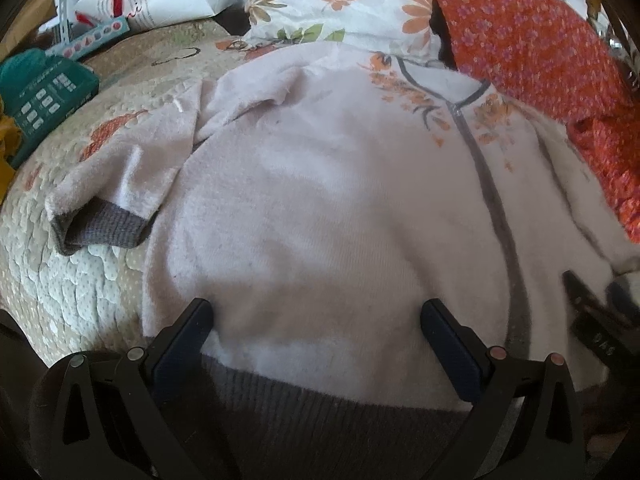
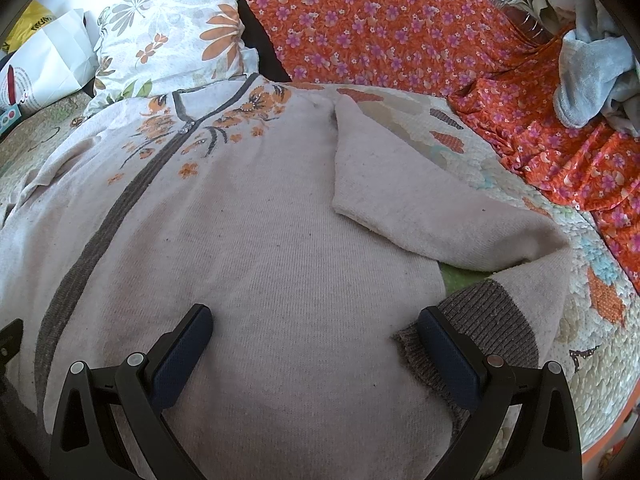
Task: Fold small clothes
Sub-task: 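Grasp the grey cuff of a cardigan sleeve with the left tool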
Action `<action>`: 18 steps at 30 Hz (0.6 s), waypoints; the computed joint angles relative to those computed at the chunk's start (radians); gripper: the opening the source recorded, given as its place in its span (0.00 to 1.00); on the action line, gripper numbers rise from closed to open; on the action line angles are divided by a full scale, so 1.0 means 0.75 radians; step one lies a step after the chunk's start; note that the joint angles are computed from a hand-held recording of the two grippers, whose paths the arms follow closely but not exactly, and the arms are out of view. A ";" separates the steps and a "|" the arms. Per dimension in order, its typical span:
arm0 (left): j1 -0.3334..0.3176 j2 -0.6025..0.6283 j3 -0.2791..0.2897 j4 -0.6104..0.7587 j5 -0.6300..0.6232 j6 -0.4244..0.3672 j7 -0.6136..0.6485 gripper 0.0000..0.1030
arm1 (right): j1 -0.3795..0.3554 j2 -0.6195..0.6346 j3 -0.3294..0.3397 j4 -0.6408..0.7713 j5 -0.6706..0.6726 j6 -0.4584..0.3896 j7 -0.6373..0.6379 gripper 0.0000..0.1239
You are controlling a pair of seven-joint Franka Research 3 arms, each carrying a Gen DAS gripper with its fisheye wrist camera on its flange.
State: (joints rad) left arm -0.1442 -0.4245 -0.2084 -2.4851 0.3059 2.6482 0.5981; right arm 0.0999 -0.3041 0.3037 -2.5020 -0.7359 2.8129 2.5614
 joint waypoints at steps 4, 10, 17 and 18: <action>0.062 -0.081 -0.030 -0.037 0.083 0.036 -0.098 1.00 | -0.004 -0.001 0.003 0.001 -0.015 0.000 0.011 0.83; 0.115 -0.228 0.034 -0.070 0.064 0.035 -0.127 1.00 | -0.003 0.000 0.002 0.001 -0.025 0.000 0.019 0.83; 0.262 -0.314 0.116 -0.066 0.029 -0.131 -0.141 1.00 | -0.004 0.000 0.002 0.000 -0.040 0.000 0.030 0.83; 0.285 -0.317 0.114 -0.061 0.038 -0.164 -0.146 1.00 | -0.005 0.000 0.003 0.000 -0.044 0.001 0.033 0.83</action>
State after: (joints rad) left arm 0.0698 -0.6625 -0.1226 -2.5311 0.3347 2.5255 0.4885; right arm 0.0960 -0.3043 0.3059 -2.5018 -0.7691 2.8135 2.5865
